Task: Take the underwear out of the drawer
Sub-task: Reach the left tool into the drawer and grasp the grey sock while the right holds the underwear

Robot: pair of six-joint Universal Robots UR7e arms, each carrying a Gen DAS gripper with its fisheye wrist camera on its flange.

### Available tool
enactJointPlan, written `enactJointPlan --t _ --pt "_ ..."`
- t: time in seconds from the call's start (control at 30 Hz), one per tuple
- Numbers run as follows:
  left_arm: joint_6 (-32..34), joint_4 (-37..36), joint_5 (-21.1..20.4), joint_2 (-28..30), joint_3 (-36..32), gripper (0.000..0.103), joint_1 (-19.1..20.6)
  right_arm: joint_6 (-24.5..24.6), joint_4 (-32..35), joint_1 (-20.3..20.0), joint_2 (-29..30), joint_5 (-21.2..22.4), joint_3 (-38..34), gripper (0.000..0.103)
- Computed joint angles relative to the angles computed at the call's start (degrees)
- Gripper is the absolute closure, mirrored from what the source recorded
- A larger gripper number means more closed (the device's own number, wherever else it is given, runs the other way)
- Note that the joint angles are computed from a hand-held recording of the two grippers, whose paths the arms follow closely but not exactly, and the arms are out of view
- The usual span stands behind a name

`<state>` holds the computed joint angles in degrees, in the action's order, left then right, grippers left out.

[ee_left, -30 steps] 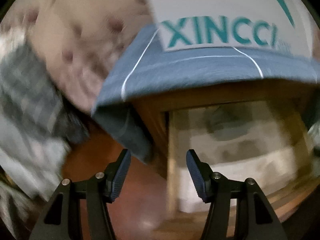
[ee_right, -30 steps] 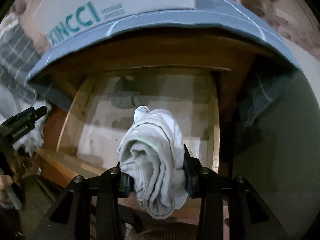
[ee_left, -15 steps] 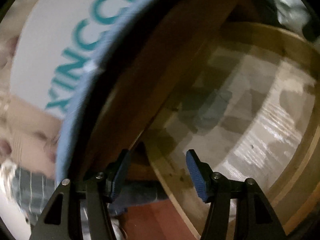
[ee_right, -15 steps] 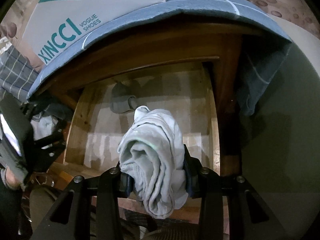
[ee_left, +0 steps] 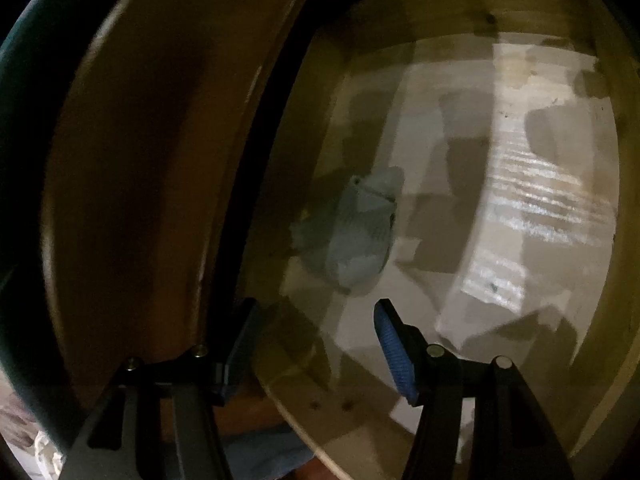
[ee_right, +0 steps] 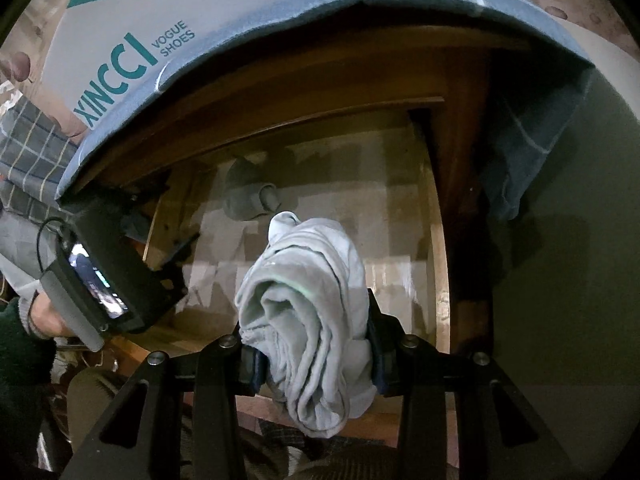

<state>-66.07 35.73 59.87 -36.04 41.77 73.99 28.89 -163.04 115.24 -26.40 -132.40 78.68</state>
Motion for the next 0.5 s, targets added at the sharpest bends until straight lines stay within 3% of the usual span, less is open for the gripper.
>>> enactJointPlan --t 0.3,0.5 --pt "3.82 4.69 -2.02 7.18 -10.96 0.043 0.58 0.16 1.49 0.00 0.19 0.42 -0.84 0.067" --pt "7.56 4.73 -0.06 6.60 -8.86 0.044 1.24 0.53 1.86 0.02 0.14 0.53 -0.94 0.067"
